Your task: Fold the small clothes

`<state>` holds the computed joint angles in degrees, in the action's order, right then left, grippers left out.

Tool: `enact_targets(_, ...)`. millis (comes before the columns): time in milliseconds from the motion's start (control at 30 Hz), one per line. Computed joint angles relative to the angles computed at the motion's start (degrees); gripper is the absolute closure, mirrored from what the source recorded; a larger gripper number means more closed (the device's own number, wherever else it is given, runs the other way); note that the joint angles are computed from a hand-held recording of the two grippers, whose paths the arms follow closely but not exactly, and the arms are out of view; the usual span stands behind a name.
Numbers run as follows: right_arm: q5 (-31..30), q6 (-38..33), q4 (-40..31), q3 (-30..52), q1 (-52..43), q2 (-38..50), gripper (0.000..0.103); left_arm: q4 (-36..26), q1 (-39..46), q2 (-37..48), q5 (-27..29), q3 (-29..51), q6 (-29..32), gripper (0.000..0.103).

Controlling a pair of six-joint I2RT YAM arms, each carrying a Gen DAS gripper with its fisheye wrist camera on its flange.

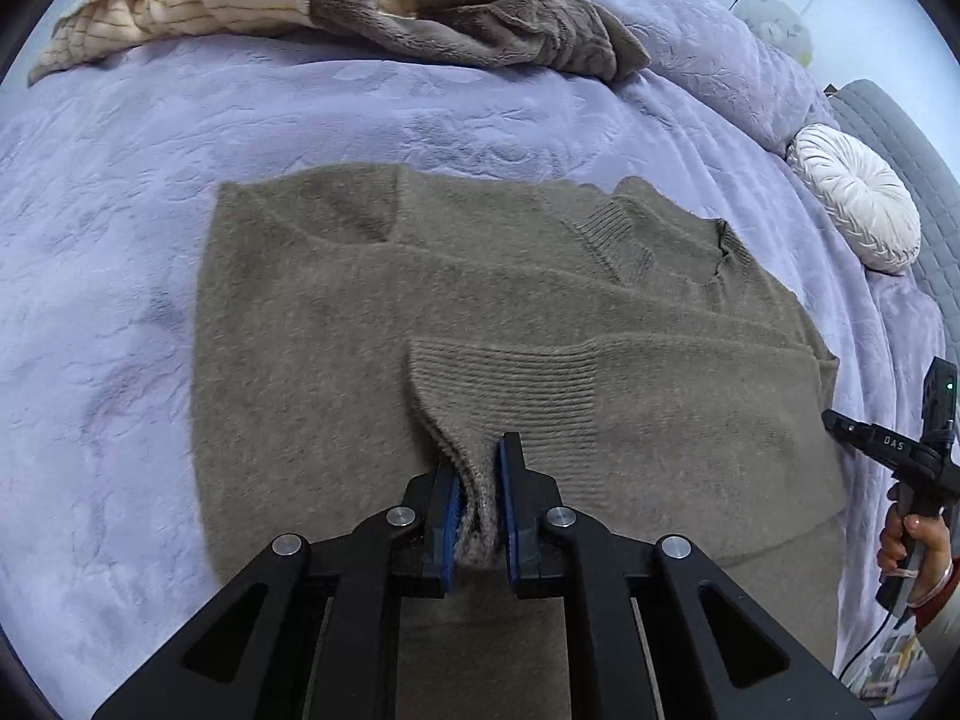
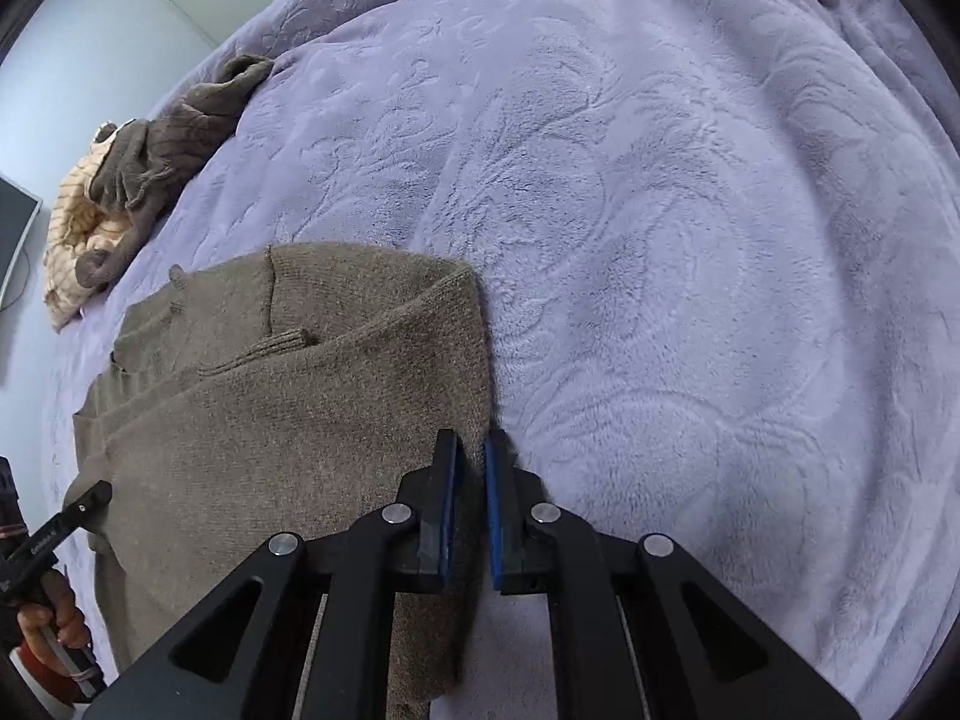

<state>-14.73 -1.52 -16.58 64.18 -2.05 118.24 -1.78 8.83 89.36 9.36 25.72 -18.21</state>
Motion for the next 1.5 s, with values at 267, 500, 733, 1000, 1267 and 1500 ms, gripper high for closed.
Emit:
enact_targets(267, 1.4, 3.2, -3.2, -4.5, -0.3, -7.3, 0.088, -10.5, 6.3, -9.3, -1.4, -2.3, 0.8, 0.090)
enact_targets(500, -2.0, 2.3, -3.8, -11.5, 4.1, -16.1, 0.088, -8.6, -2.8, -8.4, -3.7, -0.4, -3.9, 0.090)
enact_targets(733, 4.2, 1.9, -0.6, -13.4, 10.5, -10.6, 0.088, -3.3, -11.0, -3.7, -10.2, -2.7, -6.3, 0.090)
enact_targets(1000, 0.2, 1.4, -1.5, -17.2, 7.2, -14.4, 0.088, -11.1, -13.4, -7.1, -11.5, -2.0, -9.0, 0.090)
enact_targets(1267, -1.0, 4.4, -5.0, -20.1, 5.9, -19.8, 0.087, -14.3, -18.4, -8.8, -12.1, -3.1, -16.1, 0.090)
enact_targets(1500, -1.6, 4.8, -6.5, -20.7, 5.3, -21.2, 0.085, -16.3, -20.7, -9.1, -13.0, -2.9, -20.1, 0.090)
